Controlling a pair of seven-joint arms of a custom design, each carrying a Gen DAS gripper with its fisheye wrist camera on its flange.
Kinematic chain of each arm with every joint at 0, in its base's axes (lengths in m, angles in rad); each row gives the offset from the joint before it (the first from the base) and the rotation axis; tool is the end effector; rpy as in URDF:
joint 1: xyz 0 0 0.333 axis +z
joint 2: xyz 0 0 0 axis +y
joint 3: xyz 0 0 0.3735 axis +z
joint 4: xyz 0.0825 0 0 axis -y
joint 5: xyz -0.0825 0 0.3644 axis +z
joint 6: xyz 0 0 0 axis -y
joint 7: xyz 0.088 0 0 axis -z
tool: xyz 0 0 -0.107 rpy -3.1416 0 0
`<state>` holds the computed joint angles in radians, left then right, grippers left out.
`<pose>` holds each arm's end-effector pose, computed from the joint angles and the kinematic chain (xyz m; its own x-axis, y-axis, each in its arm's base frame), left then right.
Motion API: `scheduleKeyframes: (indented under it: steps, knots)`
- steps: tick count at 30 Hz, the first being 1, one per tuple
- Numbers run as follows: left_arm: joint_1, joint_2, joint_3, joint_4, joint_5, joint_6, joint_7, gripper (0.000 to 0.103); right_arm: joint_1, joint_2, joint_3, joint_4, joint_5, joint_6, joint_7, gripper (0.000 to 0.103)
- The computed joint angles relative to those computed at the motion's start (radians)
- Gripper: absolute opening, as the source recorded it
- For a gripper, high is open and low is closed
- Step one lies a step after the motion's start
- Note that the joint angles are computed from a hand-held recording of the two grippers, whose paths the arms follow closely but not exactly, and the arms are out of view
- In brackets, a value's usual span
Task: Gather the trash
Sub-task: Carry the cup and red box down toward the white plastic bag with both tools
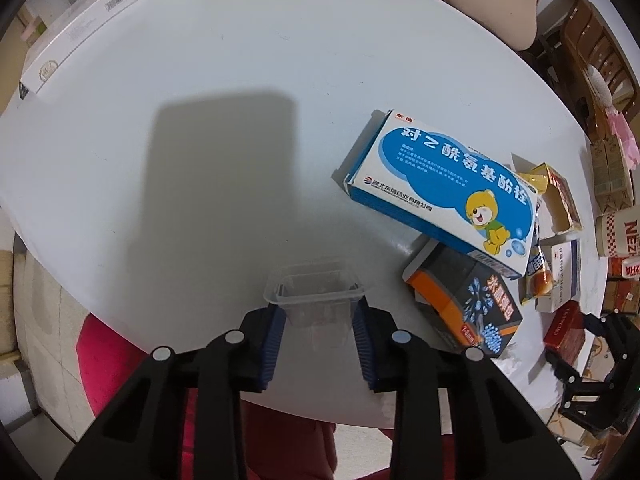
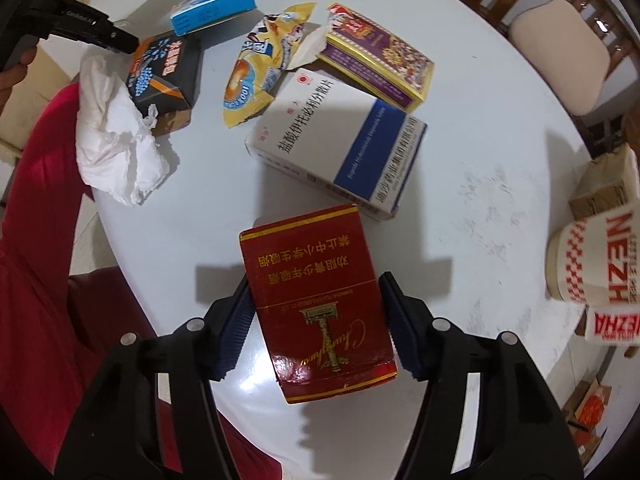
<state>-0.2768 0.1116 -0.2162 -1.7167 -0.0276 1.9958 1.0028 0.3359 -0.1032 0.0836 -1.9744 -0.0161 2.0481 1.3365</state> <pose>0.5319 -0.2797 0.5927 0.0790 -0.9879 0.1334 -0.9888 -0.0946 -0.1151 0.4759 0.2135 0.5940 0.6078 -0.7915 0.0641 -0.7757 -0.6091 -0.1651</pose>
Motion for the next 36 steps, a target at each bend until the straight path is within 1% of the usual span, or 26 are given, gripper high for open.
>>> scheduleKeyframes:
  steps: [1, 4, 5, 8, 9, 13, 17, 19, 20, 24, 25, 28, 30, 34, 36]
  knots:
    - [0.004, -0.007, 0.002, -0.012, -0.003, 0.007, 0.015, 0.032, 0.002, -0.012, 0.008, -0.011, -0.018, 0.006, 0.032, 0.061]
    - [0.007, -0.028, -0.001, -0.045, -0.011, 0.035, 0.048, 0.032, 0.009, -0.083, 0.031, -0.120, -0.082, 0.075, 0.169, 0.061]
    - [0.011, -0.048, -0.001, -0.072, -0.020, 0.052, 0.066, 0.032, 0.011, -0.097, 0.033, -0.135, -0.093, 0.087, 0.200, 0.060]
    - [0.016, -0.073, -0.004, -0.099, -0.011, 0.069, 0.088, 0.031, 0.013, -0.123, 0.047, -0.166, -0.151, 0.126, 0.318, 0.060]
    - [0.016, -0.081, -0.005, -0.107, -0.003, 0.077, 0.090, 0.031, 0.011, -0.131, 0.058, -0.169, -0.183, 0.129, 0.374, 0.060]
    - [0.023, -0.109, -0.008, -0.104, 0.012, 0.080, 0.108, 0.031, 0.030, -0.154, 0.059, -0.147, -0.173, 0.120, 0.471, 0.060]
    - [0.029, -0.165, -0.016, -0.120, 0.035, 0.105, 0.140, 0.031, 0.050, -0.185, 0.058, -0.110, -0.156, 0.117, 0.510, 0.060]
    - [0.030, -0.206, -0.023, -0.136, 0.050, 0.117, 0.161, 0.031, 0.055, -0.185, 0.068, -0.063, -0.166, 0.100, 0.532, 0.060]
    - [0.030, -0.225, -0.027, -0.141, 0.057, 0.128, 0.180, 0.031, 0.057, -0.183, 0.059, -0.049, -0.159, 0.105, 0.521, 0.060]
    - [0.025, -0.280, -0.044, -0.149, 0.041, 0.146, 0.245, 0.031, 0.076, -0.192, 0.083, 0.004, -0.172, 0.100, 0.543, 0.060]
    - [0.028, -0.300, -0.040, -0.164, 0.031, 0.150, 0.269, 0.031, 0.080, -0.194, 0.092, 0.012, -0.179, 0.099, 0.552, 0.060]
    - [0.026, -0.342, -0.060, -0.186, 0.030, 0.172, 0.296, 0.031, 0.099, -0.208, 0.111, 0.021, -0.185, 0.089, 0.576, 0.060]
    - [0.024, -0.362, -0.059, -0.198, 0.008, 0.178, 0.328, 0.031, 0.114, -0.217, 0.127, 0.028, -0.187, 0.069, 0.597, 0.060]
    - [0.018, -0.433, -0.049, -0.262, -0.054, 0.191, 0.408, 0.031, 0.145, -0.240, 0.156, 0.008, -0.191, 0.061, 0.649, 0.060]
    - [0.018, -0.462, -0.055, -0.292, -0.067, 0.190, 0.434, 0.031, 0.160, -0.248, 0.167, -0.007, -0.190, 0.060, 0.672, 0.060]
